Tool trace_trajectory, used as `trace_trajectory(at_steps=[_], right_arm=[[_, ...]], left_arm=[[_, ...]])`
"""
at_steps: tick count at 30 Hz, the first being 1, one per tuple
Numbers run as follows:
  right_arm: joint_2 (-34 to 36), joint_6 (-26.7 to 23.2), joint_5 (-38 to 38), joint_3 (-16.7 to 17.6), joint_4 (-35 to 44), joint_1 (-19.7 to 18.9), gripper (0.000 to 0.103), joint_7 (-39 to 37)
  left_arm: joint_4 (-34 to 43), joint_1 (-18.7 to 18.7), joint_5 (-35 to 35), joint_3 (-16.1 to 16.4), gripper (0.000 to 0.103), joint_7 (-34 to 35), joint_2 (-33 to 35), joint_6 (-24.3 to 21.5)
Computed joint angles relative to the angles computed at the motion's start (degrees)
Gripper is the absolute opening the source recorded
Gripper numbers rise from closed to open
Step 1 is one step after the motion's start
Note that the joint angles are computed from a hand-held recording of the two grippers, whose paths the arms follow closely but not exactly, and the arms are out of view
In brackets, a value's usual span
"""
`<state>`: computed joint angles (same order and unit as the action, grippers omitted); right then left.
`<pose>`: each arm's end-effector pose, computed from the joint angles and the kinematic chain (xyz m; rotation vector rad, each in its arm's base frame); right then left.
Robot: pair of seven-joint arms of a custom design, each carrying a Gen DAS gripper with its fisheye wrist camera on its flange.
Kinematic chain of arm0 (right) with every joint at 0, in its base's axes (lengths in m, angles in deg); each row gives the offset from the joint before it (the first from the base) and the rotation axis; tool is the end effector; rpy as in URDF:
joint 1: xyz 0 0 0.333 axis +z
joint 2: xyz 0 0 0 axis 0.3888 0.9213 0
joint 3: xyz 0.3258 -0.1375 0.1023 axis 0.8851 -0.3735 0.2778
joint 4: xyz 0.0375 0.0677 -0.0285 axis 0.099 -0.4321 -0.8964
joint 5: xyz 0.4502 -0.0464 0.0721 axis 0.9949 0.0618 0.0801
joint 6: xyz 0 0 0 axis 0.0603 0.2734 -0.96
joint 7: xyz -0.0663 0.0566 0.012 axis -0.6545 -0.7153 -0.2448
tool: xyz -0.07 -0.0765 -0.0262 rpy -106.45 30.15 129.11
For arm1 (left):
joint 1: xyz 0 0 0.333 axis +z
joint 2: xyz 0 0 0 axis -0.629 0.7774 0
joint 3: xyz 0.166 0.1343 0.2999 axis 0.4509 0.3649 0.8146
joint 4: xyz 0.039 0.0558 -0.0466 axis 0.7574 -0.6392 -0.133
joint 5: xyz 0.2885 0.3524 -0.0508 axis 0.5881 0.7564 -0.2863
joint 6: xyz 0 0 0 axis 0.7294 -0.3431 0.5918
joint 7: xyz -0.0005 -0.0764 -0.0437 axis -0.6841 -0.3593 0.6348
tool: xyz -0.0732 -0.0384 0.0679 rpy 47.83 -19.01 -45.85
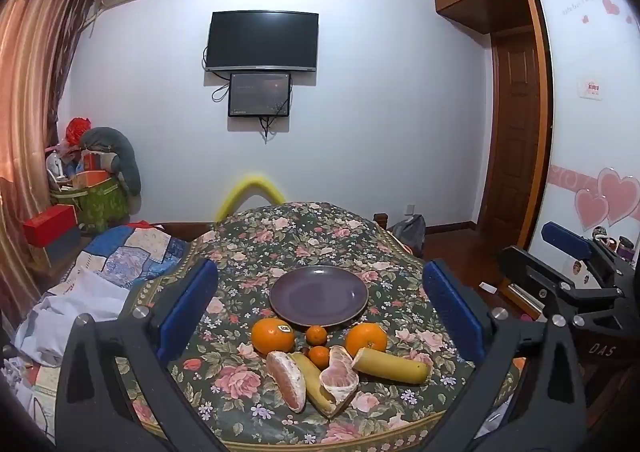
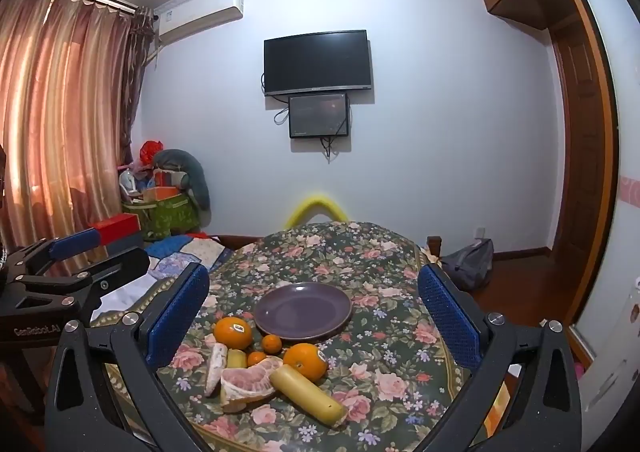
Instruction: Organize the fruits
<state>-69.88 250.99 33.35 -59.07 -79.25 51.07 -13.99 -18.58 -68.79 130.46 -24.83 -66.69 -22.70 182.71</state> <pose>0.5669 0.2838 0.6141 -1.4435 1.2339 -0.9223 0.5570 -0.5039 0.6248 -1.3161 1.5628 -1.2343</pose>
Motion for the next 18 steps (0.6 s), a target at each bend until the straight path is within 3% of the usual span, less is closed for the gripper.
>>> trace_trajectory(at_steps=[18], right_arm=[[-0.6,1.4,-5.4,0.1,-1.8,0.2,0.103,5.4]], left_arm=[[-1.1,-0.1,2.1,-0.8,0.103,-1.6,-1.5,-1.0]])
